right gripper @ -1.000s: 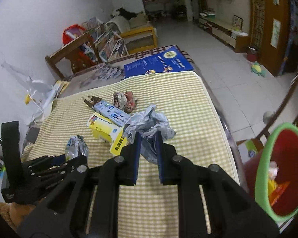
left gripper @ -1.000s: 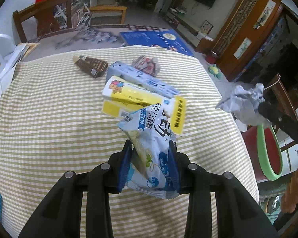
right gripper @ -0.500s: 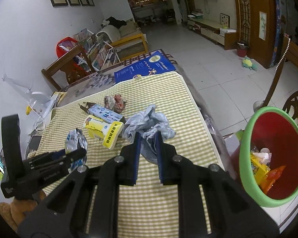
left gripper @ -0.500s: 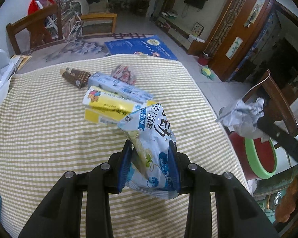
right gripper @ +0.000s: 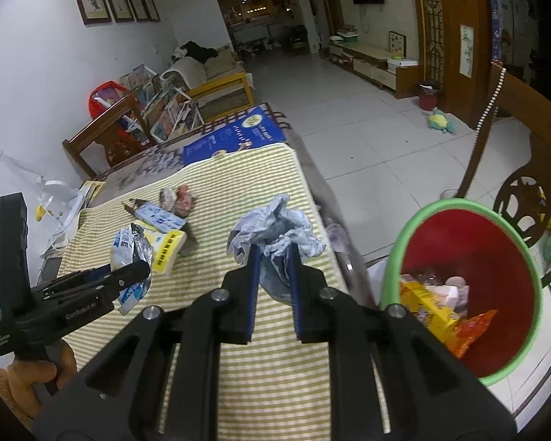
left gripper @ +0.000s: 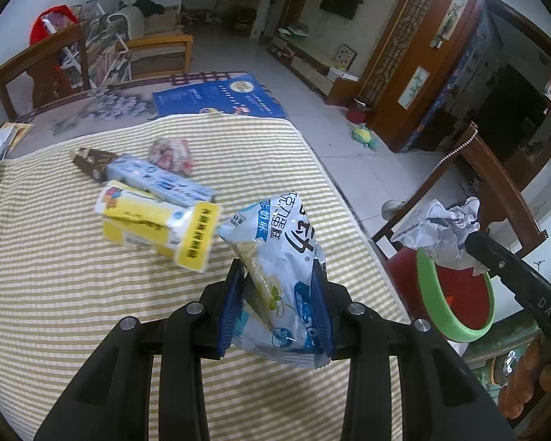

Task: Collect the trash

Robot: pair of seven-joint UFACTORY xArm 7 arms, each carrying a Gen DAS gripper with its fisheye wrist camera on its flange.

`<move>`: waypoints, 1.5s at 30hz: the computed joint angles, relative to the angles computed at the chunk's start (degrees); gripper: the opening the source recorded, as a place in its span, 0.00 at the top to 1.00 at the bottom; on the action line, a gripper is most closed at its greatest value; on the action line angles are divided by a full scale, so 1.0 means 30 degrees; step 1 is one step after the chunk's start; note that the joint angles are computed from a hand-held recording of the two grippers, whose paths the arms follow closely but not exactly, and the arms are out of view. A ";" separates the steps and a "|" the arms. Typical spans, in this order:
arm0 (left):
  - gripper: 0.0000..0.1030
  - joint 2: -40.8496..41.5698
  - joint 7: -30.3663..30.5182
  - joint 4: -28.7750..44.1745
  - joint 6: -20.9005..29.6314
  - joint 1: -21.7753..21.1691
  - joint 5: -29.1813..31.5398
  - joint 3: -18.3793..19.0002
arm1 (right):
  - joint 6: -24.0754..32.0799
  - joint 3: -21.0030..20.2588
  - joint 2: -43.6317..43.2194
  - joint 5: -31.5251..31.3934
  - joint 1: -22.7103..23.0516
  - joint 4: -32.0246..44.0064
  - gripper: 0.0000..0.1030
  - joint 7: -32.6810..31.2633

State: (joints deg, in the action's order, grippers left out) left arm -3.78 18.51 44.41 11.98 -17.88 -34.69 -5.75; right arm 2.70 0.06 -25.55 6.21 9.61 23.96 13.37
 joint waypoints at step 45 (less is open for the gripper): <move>0.67 0.7388 -0.5013 0.9298 0.1926 -0.3066 0.7296 -0.4073 | 0.1839 -0.4166 -0.4276 0.1018 -0.7587 -0.3021 0.85 -0.4447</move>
State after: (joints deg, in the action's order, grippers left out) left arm 18.38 3.48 72.31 17.75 -27.08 -12.80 -17.96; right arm 8.21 -12.44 -38.38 9.27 -13.15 14.90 0.03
